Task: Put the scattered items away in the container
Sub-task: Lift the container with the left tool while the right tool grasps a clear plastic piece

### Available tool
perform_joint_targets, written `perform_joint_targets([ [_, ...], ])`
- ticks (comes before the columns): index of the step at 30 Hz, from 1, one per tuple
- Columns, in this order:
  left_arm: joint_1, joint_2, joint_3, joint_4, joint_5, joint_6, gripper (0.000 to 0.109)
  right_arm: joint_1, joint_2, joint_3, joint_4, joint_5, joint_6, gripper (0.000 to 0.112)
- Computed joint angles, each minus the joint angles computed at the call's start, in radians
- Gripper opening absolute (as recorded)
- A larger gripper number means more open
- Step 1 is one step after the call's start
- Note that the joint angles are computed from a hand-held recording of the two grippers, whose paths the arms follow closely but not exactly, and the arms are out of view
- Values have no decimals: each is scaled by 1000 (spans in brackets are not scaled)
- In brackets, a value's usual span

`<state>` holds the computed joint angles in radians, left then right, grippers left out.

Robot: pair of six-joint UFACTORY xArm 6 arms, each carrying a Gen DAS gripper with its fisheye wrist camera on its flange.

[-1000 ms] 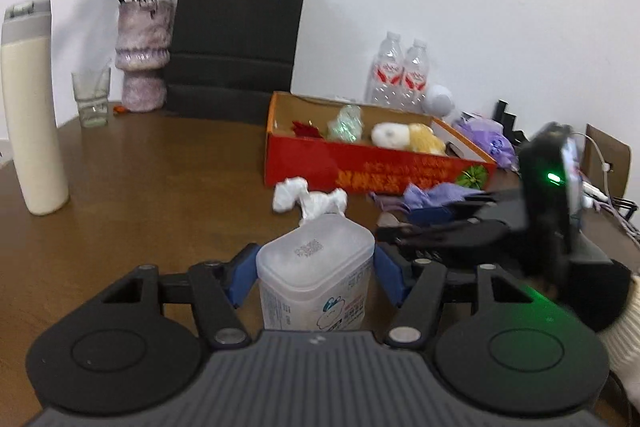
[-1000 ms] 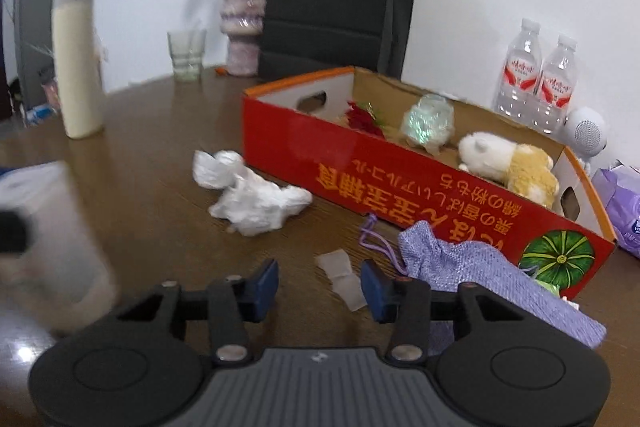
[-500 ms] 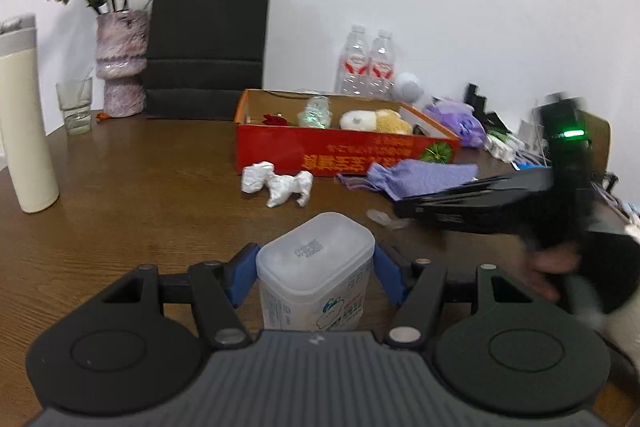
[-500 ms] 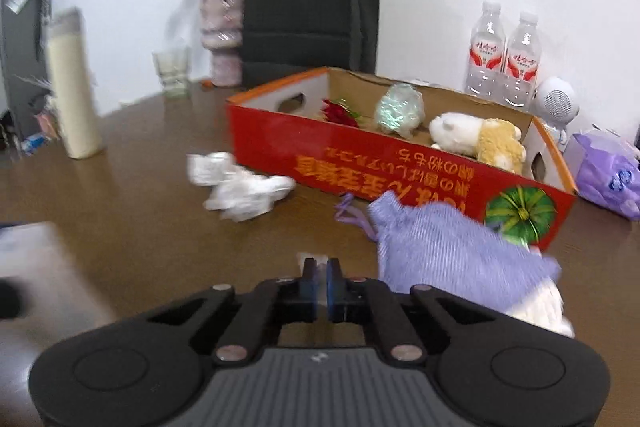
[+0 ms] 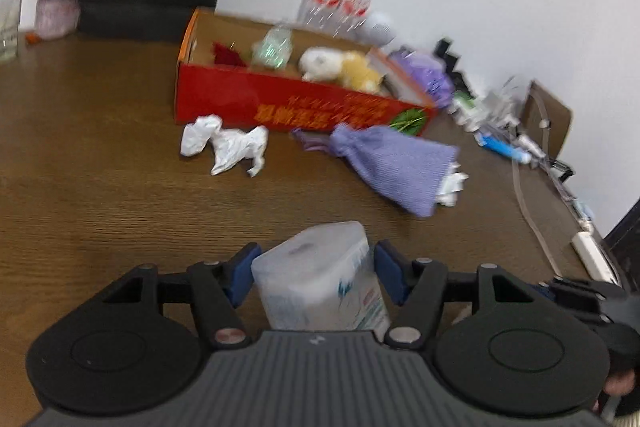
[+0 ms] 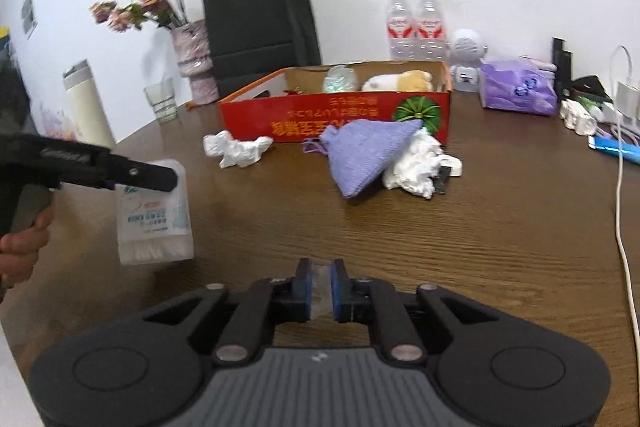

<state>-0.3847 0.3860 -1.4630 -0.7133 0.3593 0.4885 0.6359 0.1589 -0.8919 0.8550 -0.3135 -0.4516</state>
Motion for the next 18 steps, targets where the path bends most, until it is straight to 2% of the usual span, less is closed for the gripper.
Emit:
perform_joint_targets([
  [2,8,52,-52,141,20,-120,56,-2,14,-6,0,-4,7,11],
  [4,13,67,-66,128,23,-112,56,-6,20,-5,-9,-2,21,11],
  [6,14,65,-56,114,7,-98,56,-16,16,13,-89,-5,99,11],
  [8,12,62,-38,157,-29,-132,67,-23,14,24,-136,-4,146,13],
  [11,4,42,12,256,-95,-187,77,-24,17,26,-160,-7,167,14],
  [13,3,21,55,328,-135,-246,88,-22,16,28,-166,-14,168,15],
  [15,4,0,101,402,-182,-312,89,-26,8,42,-218,-27,206,17],
  [16,3,-13,123,381,-199,-294,90,-29,1,52,-252,-31,230,19],
  [18,3,-35,157,329,-223,-271,90,-27,-9,66,-271,-42,240,33],
])
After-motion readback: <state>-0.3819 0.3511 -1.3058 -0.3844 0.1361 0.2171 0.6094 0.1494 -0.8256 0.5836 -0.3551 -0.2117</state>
